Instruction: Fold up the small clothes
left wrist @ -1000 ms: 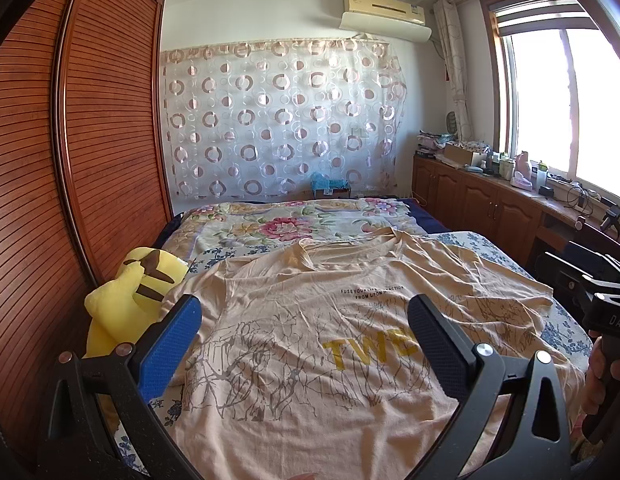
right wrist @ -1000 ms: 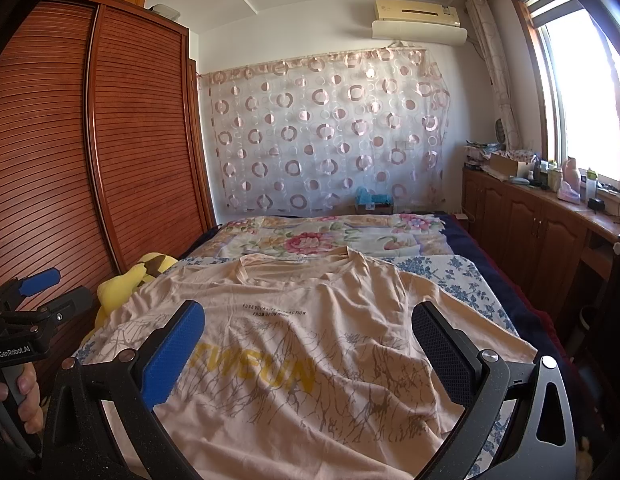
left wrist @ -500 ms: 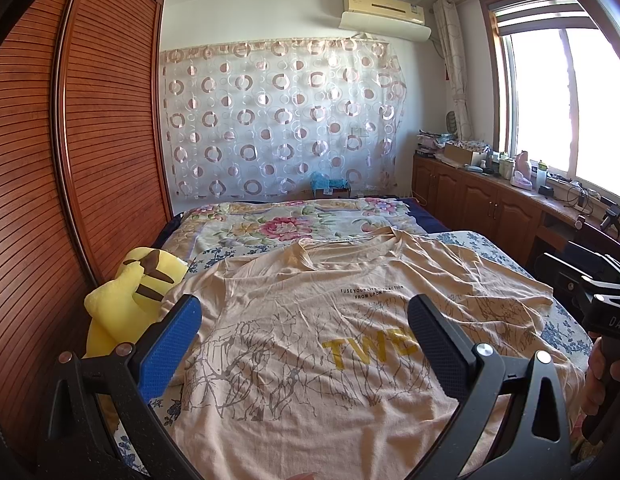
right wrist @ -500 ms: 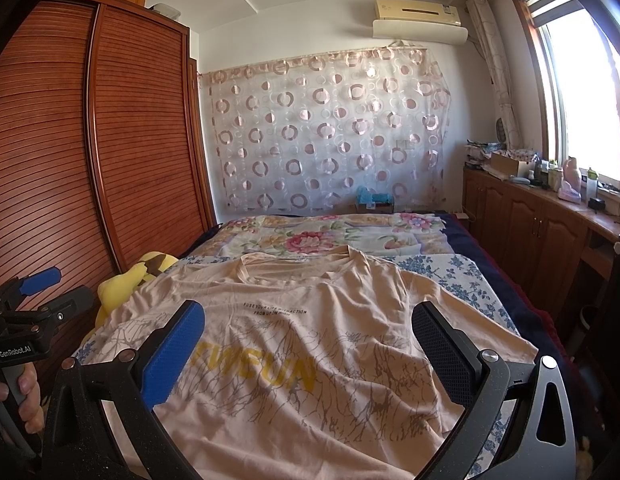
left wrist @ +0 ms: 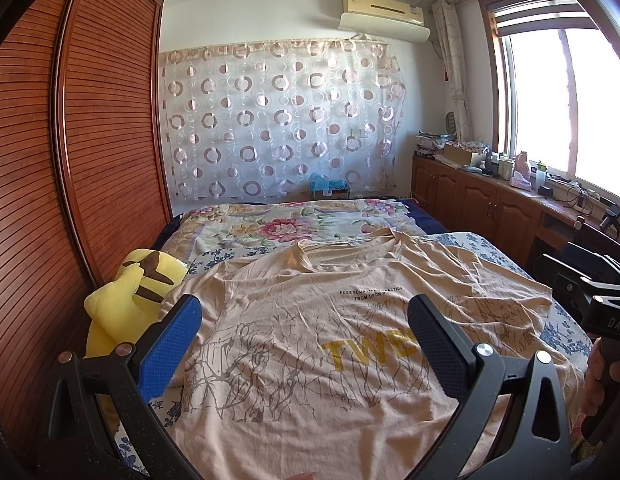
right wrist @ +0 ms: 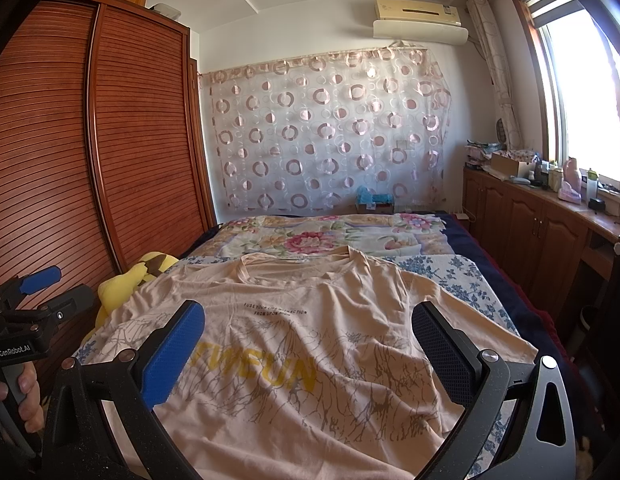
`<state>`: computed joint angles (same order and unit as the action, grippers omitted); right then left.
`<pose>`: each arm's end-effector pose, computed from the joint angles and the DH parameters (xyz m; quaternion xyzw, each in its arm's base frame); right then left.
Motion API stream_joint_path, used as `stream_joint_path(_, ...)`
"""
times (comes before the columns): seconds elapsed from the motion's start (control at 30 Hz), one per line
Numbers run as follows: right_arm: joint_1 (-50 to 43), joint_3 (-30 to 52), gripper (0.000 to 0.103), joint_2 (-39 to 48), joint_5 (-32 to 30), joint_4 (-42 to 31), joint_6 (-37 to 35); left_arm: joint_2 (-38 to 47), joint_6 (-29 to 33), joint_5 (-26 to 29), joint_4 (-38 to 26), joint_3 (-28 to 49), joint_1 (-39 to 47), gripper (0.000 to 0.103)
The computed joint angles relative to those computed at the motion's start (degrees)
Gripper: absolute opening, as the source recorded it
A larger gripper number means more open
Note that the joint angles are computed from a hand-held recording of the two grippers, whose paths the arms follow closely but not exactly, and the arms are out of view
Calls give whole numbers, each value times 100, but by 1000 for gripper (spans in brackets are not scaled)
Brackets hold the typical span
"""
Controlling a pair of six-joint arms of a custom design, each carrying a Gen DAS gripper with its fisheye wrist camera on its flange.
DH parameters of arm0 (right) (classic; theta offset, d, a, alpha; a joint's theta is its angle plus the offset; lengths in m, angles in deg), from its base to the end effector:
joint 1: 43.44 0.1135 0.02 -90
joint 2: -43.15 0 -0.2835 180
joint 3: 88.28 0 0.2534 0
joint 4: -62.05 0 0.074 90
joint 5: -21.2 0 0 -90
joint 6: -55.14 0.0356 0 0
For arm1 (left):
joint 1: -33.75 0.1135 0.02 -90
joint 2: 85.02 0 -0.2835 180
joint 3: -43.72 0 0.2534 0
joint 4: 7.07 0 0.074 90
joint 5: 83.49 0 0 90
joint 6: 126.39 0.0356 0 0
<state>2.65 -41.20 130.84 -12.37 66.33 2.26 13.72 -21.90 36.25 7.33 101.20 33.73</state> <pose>0.2131 0.1786 0.1763 0.1513 0.8006 -0.0513 0.5776 0.3472 -0.0178 0.1792 0.2373 0.7999 -0.1532 0.5295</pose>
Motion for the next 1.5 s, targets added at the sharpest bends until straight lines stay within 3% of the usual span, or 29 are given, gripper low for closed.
stream_joint_path(0.33,10,-5,103,35,5,37,3,2,-2,-7,10,-5,-7,103)
stream_joint_path(0.57,-325,-122,103,304,-590,652,-260,230,14,-30,-48,200,82,103)
stream_joint_path(0.93,-860,113,103,862,-1610,833,-574,1311,641,450,-1122,1462,672,103)
stream_joint_path(1.17,-1142,381,103,1291,-2275,775,-649,1959,953,403,-1636,2258,962,103)
stream_joint_path(1.33,-1270,489,103,1433,-2561,727,-642,2514,1164,176,-2232,3044,1029,103)
stream_joint_path(1.5,-1239,582,103,1559,-2662,725,-698,3150,1295,370,-3334,4179,1123,103)
